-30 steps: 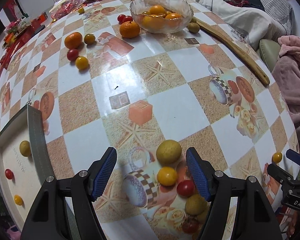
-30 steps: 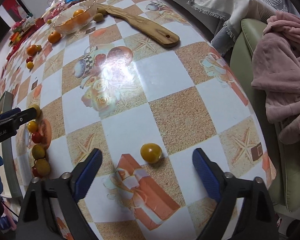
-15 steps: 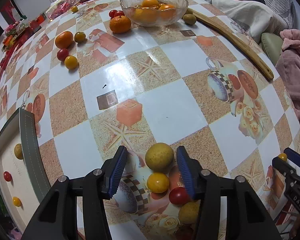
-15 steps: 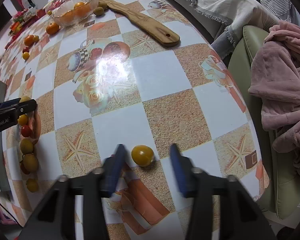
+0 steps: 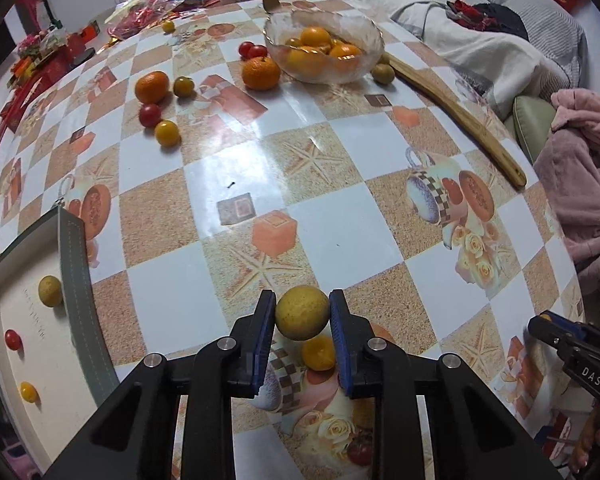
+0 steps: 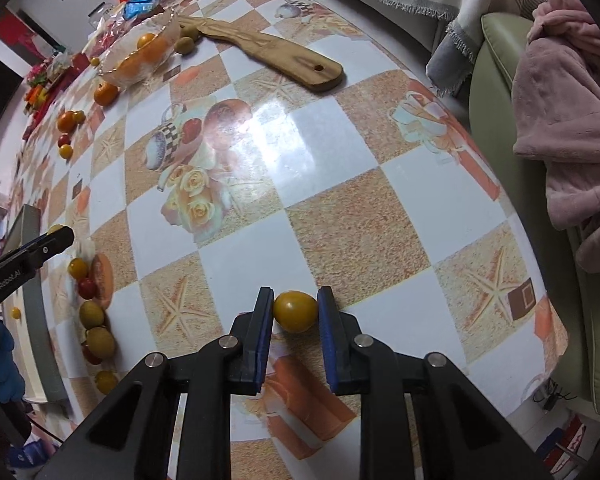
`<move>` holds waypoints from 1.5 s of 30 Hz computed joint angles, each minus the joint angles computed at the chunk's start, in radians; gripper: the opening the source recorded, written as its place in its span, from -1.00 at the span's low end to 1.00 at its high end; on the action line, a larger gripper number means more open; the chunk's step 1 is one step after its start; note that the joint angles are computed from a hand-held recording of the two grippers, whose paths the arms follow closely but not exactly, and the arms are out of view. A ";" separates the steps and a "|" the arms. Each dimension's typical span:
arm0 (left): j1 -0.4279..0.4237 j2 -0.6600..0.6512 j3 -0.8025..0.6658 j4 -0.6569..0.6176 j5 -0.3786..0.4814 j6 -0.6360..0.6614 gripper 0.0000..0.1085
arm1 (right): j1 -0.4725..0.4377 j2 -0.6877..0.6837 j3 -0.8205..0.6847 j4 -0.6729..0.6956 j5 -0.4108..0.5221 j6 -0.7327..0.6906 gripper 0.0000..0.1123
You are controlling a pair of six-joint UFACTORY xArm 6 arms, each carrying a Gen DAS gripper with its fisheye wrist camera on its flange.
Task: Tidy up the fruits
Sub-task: 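Grasp a large yellow-green fruit with the left gripper while the right grasps a yellow cherry tomato, then carry both fruits over the white tray and open both grippers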
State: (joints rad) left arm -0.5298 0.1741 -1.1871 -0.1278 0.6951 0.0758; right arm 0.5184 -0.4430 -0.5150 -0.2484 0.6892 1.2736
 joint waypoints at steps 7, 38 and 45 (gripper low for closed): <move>0.041 -0.033 0.023 -0.012 0.000 -0.003 -0.46 | 0.010 0.053 -0.066 0.000 -0.020 -0.034 -0.57; 0.452 -0.326 0.356 0.054 -0.022 -0.066 -0.46 | 0.179 0.787 -0.964 0.216 0.019 -0.578 -0.57; 0.514 -0.355 0.424 0.099 -0.033 -0.082 -0.46 | 0.220 1.051 -1.336 0.316 0.140 -0.755 -0.57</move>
State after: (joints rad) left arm -0.0156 -0.1808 -0.7627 -0.0290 0.6624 -0.0064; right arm 0.7389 0.6077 -1.8511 0.0676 0.8287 0.5183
